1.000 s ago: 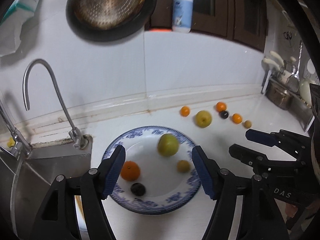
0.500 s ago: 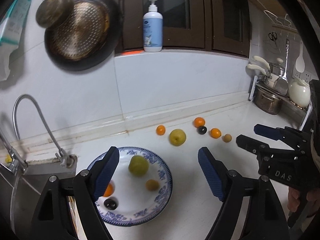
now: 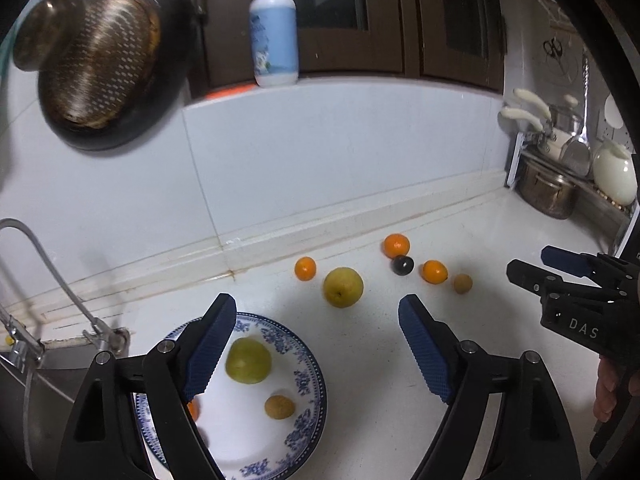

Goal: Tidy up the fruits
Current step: 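Move both open tools back toward the fruits on the counter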

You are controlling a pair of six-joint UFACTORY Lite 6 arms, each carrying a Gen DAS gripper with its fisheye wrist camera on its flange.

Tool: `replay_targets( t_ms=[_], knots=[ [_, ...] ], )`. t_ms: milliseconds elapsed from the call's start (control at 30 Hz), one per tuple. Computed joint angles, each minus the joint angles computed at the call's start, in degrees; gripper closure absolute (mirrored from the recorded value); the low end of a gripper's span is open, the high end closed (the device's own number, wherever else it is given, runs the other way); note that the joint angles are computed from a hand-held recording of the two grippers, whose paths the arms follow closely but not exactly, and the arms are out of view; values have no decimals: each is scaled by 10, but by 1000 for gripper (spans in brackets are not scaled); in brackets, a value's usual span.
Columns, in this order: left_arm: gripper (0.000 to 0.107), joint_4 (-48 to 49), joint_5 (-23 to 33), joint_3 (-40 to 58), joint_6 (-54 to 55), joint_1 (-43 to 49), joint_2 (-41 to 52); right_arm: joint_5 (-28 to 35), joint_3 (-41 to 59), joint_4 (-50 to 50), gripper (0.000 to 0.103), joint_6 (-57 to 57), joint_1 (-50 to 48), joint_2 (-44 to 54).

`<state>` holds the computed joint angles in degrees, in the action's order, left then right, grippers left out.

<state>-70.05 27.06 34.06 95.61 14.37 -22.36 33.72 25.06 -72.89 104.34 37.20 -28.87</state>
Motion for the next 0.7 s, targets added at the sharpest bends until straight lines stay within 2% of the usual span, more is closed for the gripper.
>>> replay_targets(
  t_ms=[167, 300, 367, 600, 700],
  knots=[
    [24, -49, -68, 7, 38, -63, 56, -60, -11, -34, 45, 22, -75, 36],
    [24, -128, -108, 23, 103, -103, 114, -110, -14, -92, 45, 63, -134, 77],
    [24, -171, -121, 42, 137, -116, 154, -134, -9, -145, 45, 107, -162, 107],
    [24, -167, -143, 131, 96, -154, 282, -197, 32, -366, 45, 303, -232, 220],
    [24, -195, -158, 158, 118, -169, 324, -209, 47, -458, 45, 386, -251, 253]
  ],
)
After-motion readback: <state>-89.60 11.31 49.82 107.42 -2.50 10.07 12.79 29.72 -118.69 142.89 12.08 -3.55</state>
